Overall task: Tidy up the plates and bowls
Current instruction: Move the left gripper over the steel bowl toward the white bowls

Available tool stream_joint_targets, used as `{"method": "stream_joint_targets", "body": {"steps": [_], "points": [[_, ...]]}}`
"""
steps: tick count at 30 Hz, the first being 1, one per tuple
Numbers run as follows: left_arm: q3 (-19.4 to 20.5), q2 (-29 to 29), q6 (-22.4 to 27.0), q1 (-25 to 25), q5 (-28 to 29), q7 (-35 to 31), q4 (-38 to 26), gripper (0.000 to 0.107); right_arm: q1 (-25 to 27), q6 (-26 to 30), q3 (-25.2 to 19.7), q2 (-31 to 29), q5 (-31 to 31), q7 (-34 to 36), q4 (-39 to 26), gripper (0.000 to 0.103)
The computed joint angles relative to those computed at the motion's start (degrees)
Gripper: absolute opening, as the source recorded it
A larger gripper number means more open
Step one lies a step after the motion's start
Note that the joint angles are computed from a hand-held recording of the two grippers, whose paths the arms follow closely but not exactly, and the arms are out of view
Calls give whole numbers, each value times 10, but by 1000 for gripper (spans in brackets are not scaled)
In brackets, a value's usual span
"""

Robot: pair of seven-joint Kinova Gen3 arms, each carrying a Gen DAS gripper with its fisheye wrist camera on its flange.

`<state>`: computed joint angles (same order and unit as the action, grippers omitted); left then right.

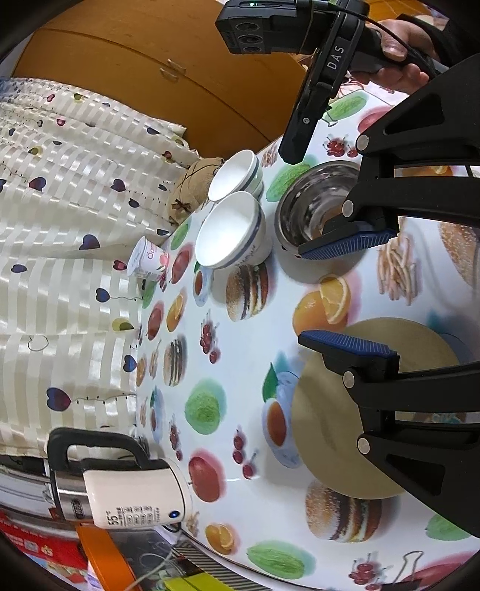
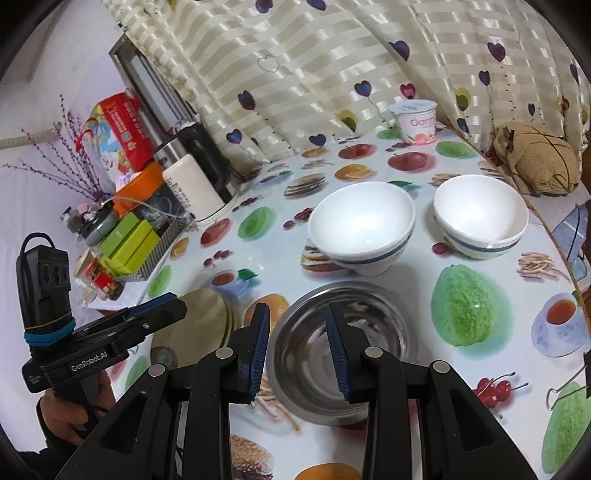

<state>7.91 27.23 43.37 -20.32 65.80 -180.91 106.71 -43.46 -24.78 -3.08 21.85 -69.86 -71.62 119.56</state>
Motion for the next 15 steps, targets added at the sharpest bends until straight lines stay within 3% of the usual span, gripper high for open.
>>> {"method": "stream_joint_targets", "body": {"steps": [15], "points": [[27,10,-52,57,-46,64,-42,41,40,29,18,-13,19,-8,11,31]]}}
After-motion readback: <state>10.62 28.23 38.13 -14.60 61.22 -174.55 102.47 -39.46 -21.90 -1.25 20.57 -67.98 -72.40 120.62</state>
